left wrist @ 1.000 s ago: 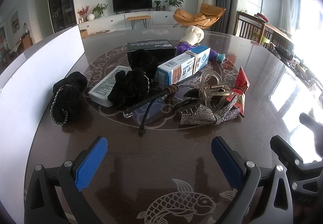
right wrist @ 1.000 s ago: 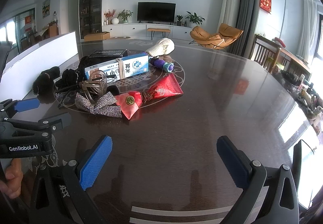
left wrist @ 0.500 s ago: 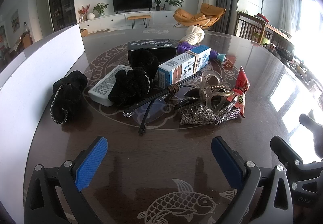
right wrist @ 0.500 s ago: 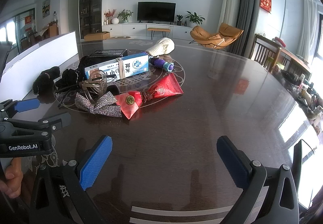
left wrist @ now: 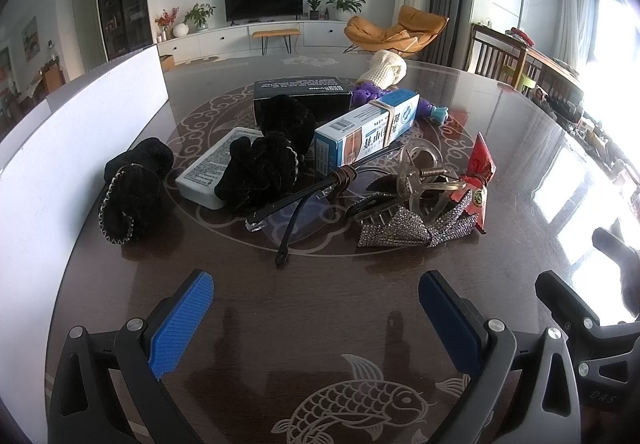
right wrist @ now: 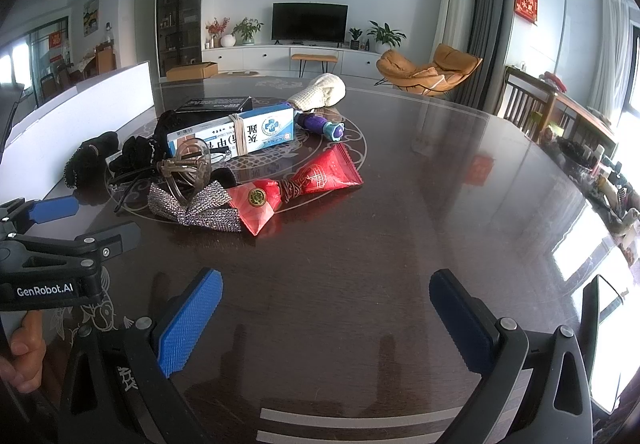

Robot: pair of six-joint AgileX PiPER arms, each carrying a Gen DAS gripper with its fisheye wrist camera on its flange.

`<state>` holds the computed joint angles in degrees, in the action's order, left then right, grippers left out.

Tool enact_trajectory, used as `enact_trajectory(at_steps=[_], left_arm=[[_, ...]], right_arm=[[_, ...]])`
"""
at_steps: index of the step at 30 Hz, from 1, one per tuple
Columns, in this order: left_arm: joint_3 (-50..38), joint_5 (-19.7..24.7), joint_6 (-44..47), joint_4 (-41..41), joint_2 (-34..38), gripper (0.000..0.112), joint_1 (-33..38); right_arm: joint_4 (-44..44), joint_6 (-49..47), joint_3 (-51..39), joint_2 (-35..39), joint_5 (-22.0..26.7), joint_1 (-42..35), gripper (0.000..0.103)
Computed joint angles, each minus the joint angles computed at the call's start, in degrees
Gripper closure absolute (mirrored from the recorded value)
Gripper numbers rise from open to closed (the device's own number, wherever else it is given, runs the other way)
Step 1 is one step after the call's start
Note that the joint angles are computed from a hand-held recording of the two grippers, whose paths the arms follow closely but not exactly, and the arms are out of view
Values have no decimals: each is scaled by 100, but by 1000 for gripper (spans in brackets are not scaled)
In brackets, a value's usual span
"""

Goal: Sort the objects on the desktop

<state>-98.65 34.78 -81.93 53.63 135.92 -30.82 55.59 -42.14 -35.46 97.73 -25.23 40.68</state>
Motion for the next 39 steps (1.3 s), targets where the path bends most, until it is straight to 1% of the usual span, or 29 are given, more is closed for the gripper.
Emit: enact_trajectory(at_steps=[22,29,39], left_arm=[[-3,8,51,-113,-7,9,10],[-8,-36,154,-276,-19,9,54],[-91,37,344,-482,15,9,71]], right_arm=[[-7,38,13,30,-17,34,0],[6,44,27,23,21,13,0],[9,21,50,-43,92,-29,0]])
